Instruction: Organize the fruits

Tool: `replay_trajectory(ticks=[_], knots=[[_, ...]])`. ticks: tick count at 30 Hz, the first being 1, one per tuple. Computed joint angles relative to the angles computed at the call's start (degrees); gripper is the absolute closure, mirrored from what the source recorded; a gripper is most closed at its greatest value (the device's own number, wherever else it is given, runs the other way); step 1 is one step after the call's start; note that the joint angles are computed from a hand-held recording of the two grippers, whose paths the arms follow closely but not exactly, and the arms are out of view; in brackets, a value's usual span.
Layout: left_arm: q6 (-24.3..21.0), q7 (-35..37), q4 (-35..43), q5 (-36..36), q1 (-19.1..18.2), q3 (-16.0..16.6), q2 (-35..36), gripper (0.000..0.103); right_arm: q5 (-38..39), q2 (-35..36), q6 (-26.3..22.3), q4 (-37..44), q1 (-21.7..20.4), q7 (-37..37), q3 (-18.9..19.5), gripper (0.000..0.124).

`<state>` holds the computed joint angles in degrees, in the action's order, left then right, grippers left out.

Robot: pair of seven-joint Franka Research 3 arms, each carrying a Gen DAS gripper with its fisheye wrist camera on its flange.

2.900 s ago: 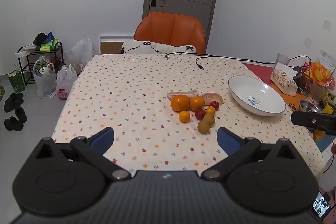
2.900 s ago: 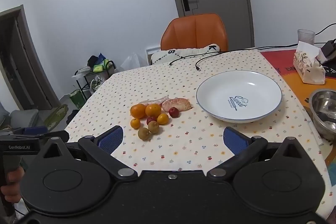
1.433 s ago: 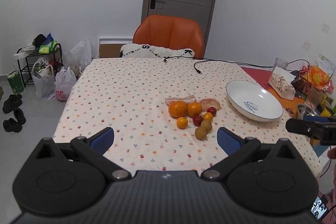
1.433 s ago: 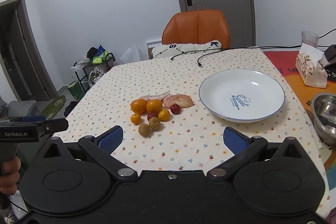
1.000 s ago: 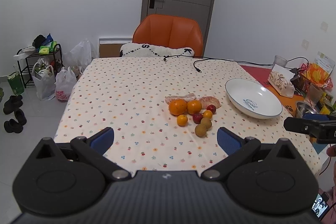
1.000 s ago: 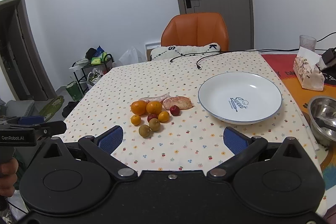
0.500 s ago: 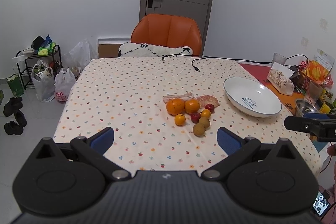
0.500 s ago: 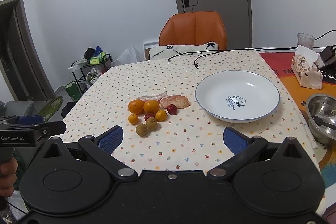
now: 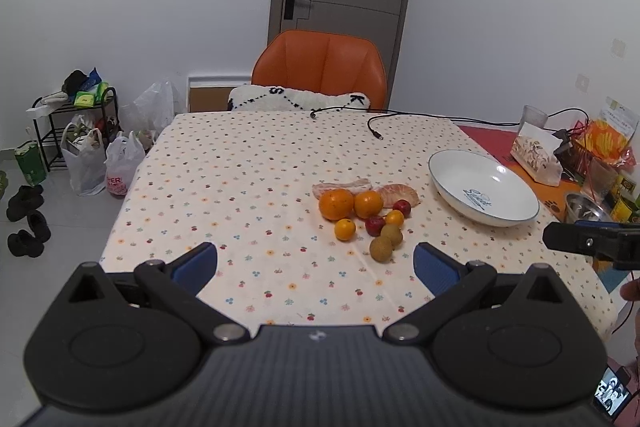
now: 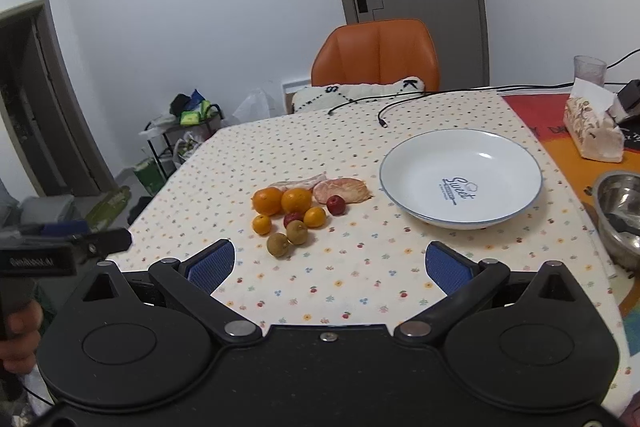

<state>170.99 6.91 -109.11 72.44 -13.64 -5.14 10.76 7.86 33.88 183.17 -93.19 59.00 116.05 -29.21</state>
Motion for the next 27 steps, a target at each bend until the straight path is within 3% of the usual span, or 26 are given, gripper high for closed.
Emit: replay_trajectory(ticks=[2,6,13,20,23,27], knots=[[0.19,-0.43,0.52,1.1,-0.18,0.2,0.46,0.0,0.22,-0.25,0.84,0.26,-2.72,-1.28,3.43,0.021],[0.35,-1.13,1.34,2.23,-0.29,0.33,1.43,0.0,1.85,0.65,2.15,0.84,-3.67,-2.84,4.46,0.021],[2.37,-5.82,3.94,7.81,-1.11,1.9,3.79,0.0,5.68,1.47,3.87,2.6,-10.98,-8.5,13.61,0.021],[3.0,-9.78,7.56,11.42,-1.18,2.19,7.07,0.002,7.29,3.48,3.12,5.61,-14.6,-13.36,18.12,0.021],[2.54,-8.94,8.81,10.23,-1.37,2.3,8.59,0.002,6.76,5.16,0.82,7.9,-12.83,-13.63,15.64,0.021],[4.5,-7.8,10.48,8.16,-1.76,3.27,10.88,0.002,5.78,7.44,-0.61,11.47,-16.27,-13.98,19.56,0.021]])
